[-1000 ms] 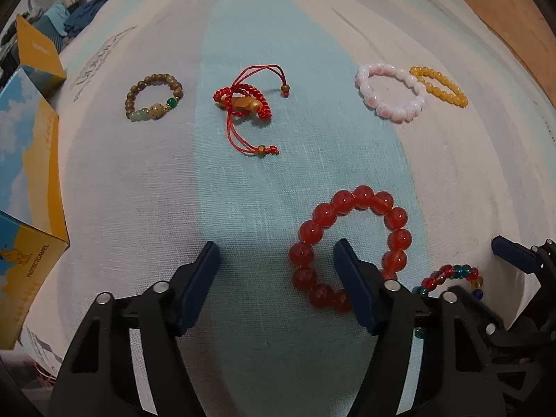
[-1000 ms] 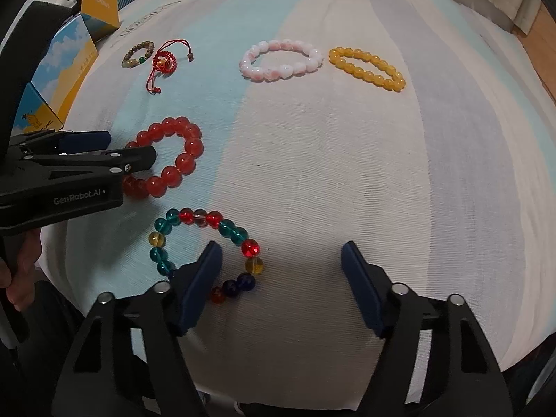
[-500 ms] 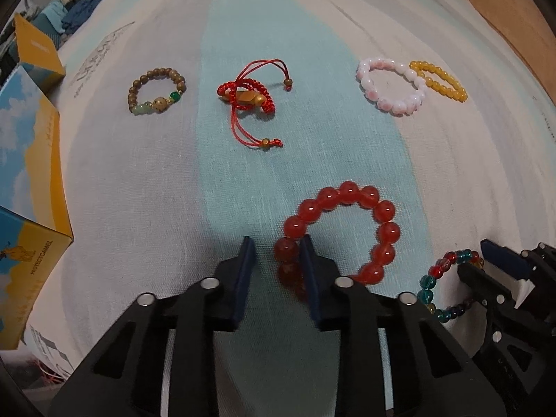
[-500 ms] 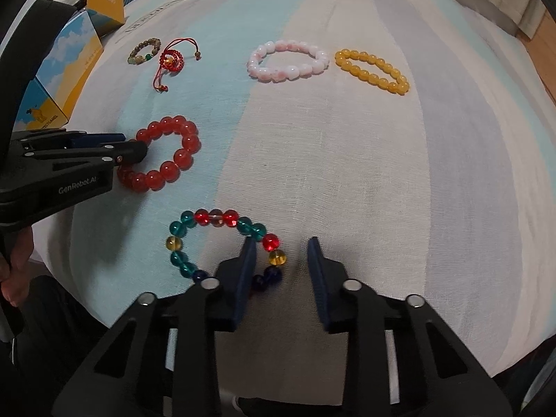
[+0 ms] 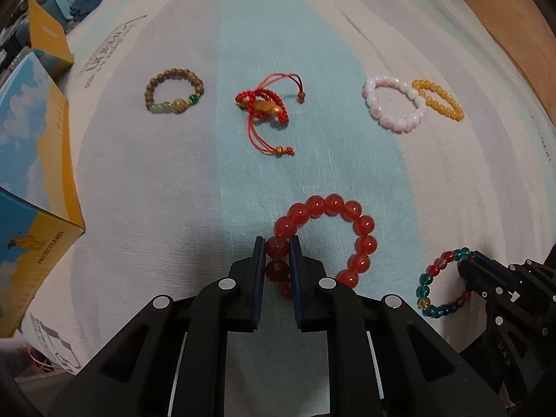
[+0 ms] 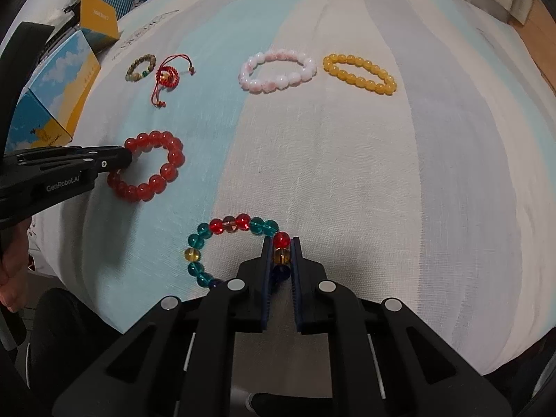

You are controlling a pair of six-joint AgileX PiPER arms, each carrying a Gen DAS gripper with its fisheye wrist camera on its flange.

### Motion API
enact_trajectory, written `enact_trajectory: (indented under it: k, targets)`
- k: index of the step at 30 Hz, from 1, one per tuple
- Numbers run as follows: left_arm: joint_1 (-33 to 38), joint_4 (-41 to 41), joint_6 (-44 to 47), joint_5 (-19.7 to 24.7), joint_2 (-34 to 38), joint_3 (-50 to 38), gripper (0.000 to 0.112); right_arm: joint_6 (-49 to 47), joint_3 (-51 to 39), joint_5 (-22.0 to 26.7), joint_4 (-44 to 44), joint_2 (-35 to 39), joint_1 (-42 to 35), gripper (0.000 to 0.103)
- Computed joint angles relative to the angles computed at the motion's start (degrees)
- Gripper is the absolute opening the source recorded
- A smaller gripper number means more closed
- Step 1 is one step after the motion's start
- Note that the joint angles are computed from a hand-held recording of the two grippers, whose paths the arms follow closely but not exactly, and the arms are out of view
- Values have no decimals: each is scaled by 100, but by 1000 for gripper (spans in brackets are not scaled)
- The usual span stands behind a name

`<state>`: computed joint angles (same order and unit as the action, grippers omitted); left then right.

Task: Organize jewelry
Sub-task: 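Carry the red bead and multicolour bracelets with both tools into the white box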

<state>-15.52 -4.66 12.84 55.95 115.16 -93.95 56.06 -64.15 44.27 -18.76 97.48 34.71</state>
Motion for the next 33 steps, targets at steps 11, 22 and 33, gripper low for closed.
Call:
enact_trajectory:
  k: [11, 22, 33]
  targets:
    - [1, 19, -113, 141, -419, 59, 13, 24, -314, 223, -81, -273, 31, 9]
    - [239, -34, -177, 532, -750, -156, 13, -22, -1122, 770, -136, -255, 101, 9]
    - [642, -237, -18, 1271, -776, -1123, 13, -314, -2602, 1557, -124, 264, 194, 9]
